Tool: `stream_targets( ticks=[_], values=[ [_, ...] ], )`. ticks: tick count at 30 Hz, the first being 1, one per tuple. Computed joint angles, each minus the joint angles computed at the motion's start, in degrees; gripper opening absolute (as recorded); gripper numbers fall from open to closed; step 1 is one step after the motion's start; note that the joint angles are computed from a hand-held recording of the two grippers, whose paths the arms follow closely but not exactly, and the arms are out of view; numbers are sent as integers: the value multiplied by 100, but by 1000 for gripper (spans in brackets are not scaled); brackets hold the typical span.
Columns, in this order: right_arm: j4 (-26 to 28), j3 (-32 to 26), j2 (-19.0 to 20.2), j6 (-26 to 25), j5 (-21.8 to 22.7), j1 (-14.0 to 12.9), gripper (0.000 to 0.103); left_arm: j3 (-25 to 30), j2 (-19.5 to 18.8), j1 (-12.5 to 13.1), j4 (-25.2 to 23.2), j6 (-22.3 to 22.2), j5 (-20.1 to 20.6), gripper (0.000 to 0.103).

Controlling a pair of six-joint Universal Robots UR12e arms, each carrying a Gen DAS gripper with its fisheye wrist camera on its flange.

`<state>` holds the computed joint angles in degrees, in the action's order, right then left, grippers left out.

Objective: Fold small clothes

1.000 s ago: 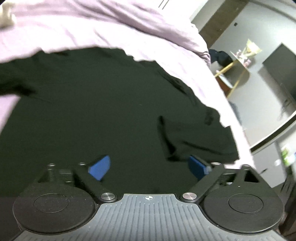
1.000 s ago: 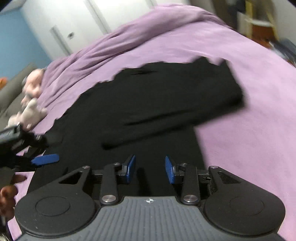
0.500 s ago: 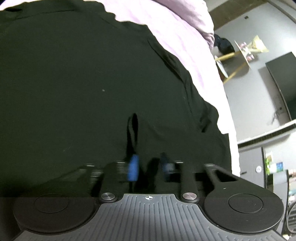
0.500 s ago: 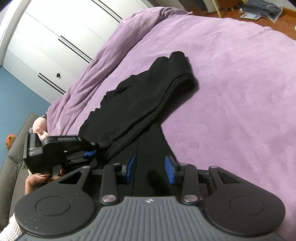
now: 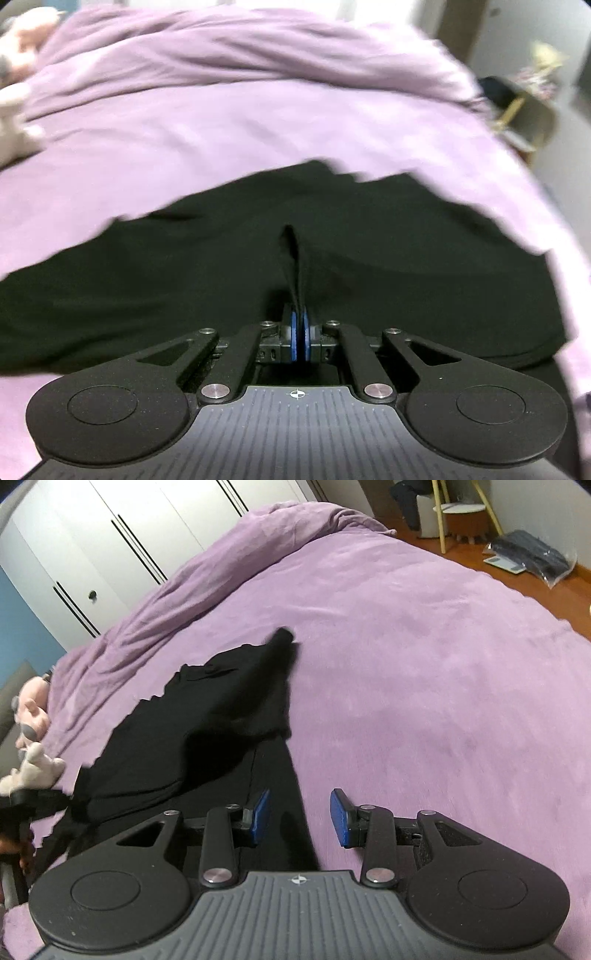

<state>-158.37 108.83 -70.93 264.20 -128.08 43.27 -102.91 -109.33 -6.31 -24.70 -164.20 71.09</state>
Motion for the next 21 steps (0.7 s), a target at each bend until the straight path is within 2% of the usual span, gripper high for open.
stream_targets(
  ticks=[3, 5, 6, 8, 10, 12, 13, 14, 15, 16, 19, 21],
  values=[
    [48, -66, 18, -192, 61, -114, 43, 46, -153, 51, -59, 7, 412, 6],
    [-69, -92, 53, -348, 128, -207, 56, -2, -176, 179, -44, -100, 8, 9],
    [-161, -99, 74, -430, 151, -248, 58, -16, -183, 245, -42, -203, -236, 12],
    [-216, -153, 117, -569, 230, -346, 59, -8, -221, 338, -79, -394, -663, 27],
    [-214, -243, 185, -686, 285, -445, 59, 81, -281, 372, -175, -535, -905, 30],
    [-148, -316, 237, -713, 328, -547, 59, 136, -341, 394, -221, -695, -990, 29],
    [-131, -335, 256, -690, 338, -590, 59, 186, -381, 396, -260, -777, -1028, 20],
    [-108, -359, 278, -696, 347, -632, 59, 275, -453, 347, -287, -864, -1012, 6],
    [-25, -394, 294, -707, 338, -661, 59, 321, -471, 317, -302, -884, -970, 6],
    [72, -438, 316, -706, 312, -688, 58, 322, -475, 291, -153, -857, -871, 6],
    [147, -507, 370, -770, 311, -762, 57, 191, -459, 264, 847, -661, -488, 6],
    [224, -586, 423, -905, 320, -799, 55, 156, -476, 223, 1310, -557, -49, 6]
  ],
)
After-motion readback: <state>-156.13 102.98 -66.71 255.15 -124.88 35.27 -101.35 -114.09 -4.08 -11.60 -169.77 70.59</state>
